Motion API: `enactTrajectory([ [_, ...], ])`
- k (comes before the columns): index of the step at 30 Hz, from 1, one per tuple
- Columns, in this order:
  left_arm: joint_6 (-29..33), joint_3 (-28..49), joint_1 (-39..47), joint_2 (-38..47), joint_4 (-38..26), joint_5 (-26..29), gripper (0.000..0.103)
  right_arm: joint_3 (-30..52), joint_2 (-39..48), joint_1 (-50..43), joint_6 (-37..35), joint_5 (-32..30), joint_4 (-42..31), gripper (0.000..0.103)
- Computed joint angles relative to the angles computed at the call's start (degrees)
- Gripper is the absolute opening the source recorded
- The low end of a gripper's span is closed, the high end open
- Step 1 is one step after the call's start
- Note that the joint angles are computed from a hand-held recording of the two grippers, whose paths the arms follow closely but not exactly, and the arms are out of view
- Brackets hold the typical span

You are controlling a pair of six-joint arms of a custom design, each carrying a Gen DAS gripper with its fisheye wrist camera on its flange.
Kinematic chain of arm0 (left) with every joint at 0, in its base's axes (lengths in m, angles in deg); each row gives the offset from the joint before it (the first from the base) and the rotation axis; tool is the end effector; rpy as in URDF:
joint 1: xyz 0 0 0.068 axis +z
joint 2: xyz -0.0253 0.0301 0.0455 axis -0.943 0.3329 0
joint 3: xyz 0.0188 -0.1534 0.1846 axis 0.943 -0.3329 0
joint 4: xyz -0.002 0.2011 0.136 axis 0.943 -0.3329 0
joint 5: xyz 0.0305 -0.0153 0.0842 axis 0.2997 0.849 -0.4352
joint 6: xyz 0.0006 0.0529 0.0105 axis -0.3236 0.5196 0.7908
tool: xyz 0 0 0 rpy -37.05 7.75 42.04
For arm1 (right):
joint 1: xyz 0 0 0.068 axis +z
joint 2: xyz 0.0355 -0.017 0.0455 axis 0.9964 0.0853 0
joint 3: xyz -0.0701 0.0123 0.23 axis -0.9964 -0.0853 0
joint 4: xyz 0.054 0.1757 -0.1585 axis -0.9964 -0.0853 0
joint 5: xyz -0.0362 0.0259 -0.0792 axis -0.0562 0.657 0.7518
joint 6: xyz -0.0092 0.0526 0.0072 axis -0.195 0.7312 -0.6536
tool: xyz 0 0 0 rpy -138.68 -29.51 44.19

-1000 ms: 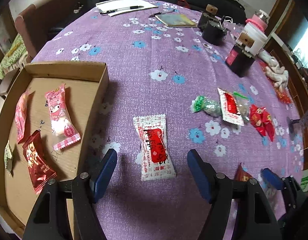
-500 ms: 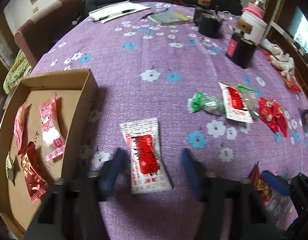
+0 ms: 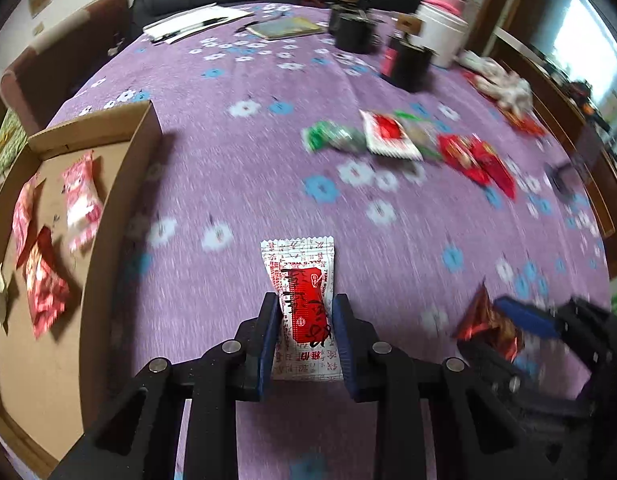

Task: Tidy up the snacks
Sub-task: 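Carry the white-and-red pack and red foil packet over the cardboard box with both grippers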

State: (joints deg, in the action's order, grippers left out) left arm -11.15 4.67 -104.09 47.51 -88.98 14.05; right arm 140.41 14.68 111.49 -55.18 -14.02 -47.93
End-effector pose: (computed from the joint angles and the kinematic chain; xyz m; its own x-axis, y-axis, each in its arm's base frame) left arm 0.2841 -0.1775 0.2112 -0.8716 -0.2253 -0.4353 -0.2039 0.9743 -0.0959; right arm 0.3045 0.1556 0.1993 -0.6598 -0.5651 -0.4953 -0.6469 0.7626 -0.0084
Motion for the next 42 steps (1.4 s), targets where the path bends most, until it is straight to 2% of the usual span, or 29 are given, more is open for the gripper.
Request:
enactTrajectory([
  [4, -2.3, -6.6, -4.6, -5.5, 1.5, -1.7, 0.028, -5.6, -4.9, -0.4, 0.3, -0.6, 0.8, 0.039],
  [10, -6.7, -14.0, -11.6, -11.4, 3.1, -7.4, 0.028, -11.9, -10.7, -0.3, 2.0, -1.2, 2.1, 0.039],
  [17, -9.2, -16.8, -15.8, -14.1, 2.6, -13.9, 0.028, -14.0, -13.7, 1.2, 4.0, -1.2, 1.7, 0.04],
  [29, -10.1, -19.1, -16.4, -20.3, 0.9, -17.9, 0.028, -9.5, -14.0, 6.7, 5.8, 1.4, -0.6, 0.04],
  [42, -10.7, -22.0, -13.7, -29.1, -3.2, -19.9, 0.028, 0.7, -7.9, 14.3, 7.0, 2.9, -2.4, 0.04],
])
